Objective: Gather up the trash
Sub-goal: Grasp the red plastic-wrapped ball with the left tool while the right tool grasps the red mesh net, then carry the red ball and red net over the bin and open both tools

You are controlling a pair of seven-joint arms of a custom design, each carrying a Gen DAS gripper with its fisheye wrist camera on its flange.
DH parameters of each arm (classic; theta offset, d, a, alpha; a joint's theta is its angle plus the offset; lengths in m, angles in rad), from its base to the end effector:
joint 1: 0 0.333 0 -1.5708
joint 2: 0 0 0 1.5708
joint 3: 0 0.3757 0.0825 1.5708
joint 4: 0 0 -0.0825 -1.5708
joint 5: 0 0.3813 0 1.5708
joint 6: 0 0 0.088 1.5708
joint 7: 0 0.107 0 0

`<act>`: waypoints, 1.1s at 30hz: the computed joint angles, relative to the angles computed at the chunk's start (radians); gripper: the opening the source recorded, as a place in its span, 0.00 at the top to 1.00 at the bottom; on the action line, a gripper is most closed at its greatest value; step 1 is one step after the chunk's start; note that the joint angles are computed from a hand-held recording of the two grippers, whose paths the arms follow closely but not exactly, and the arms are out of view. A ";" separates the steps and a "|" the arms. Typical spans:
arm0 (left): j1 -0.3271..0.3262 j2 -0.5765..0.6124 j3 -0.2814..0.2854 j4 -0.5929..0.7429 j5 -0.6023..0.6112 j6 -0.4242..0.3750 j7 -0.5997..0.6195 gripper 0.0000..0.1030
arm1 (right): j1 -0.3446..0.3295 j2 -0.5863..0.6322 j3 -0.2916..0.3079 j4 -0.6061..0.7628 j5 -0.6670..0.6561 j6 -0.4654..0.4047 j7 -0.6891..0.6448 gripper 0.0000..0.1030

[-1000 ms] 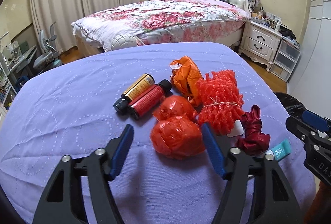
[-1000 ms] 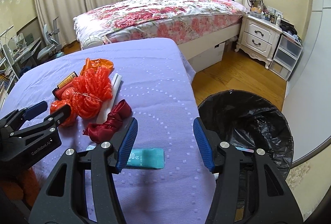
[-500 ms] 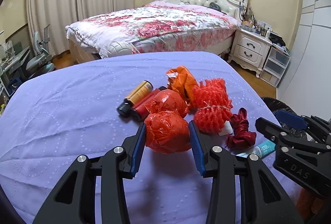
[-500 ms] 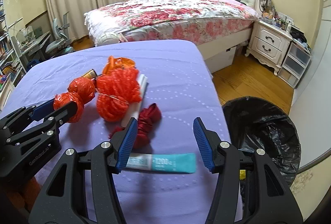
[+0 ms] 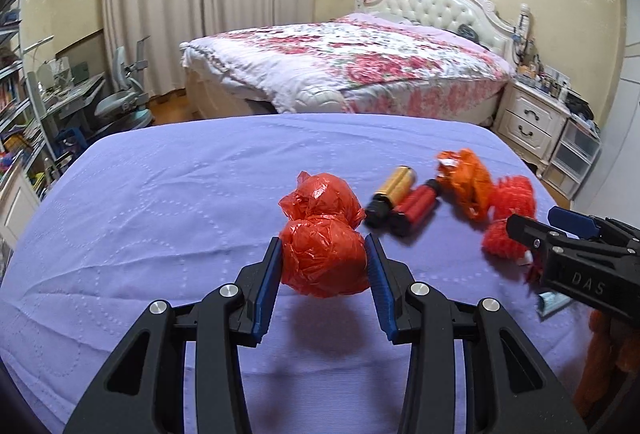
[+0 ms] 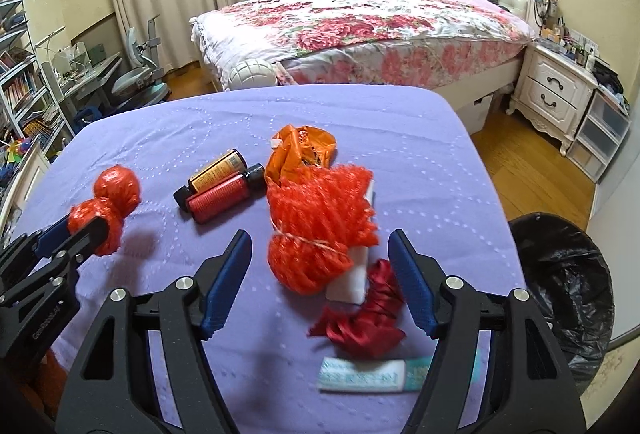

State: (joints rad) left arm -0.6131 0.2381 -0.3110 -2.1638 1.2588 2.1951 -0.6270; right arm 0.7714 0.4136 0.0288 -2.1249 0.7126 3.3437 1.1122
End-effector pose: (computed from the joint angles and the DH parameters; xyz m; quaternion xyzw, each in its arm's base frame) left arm 0.3742 -0.4298 0.3501 -0.7550 0.5057 -0.2410 0.3409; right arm 0.4886 0.3997 0.3503 -0.7973 0.4746 -0.1502 0.3412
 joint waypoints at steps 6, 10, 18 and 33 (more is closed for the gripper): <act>0.009 -0.024 -0.001 -0.042 -0.022 -0.025 -0.027 0.59 | 0.197 0.046 -0.215 0.041 -0.027 -0.079 0.069 0.52; 0.019 -0.025 -0.003 -0.055 -0.019 -0.005 -0.040 0.59 | 0.210 0.046 -0.228 0.029 -0.068 -0.071 0.110 0.58; 0.014 -0.021 -0.007 -0.055 -0.011 0.008 -0.057 0.59 | 0.157 -0.007 -0.157 -0.039 -0.048 0.028 0.063 0.59; -0.044 0.038 -0.011 0.062 0.068 0.021 -0.026 0.59 | -0.139 -0.137 0.083 -0.212 0.049 0.199 -0.033 0.59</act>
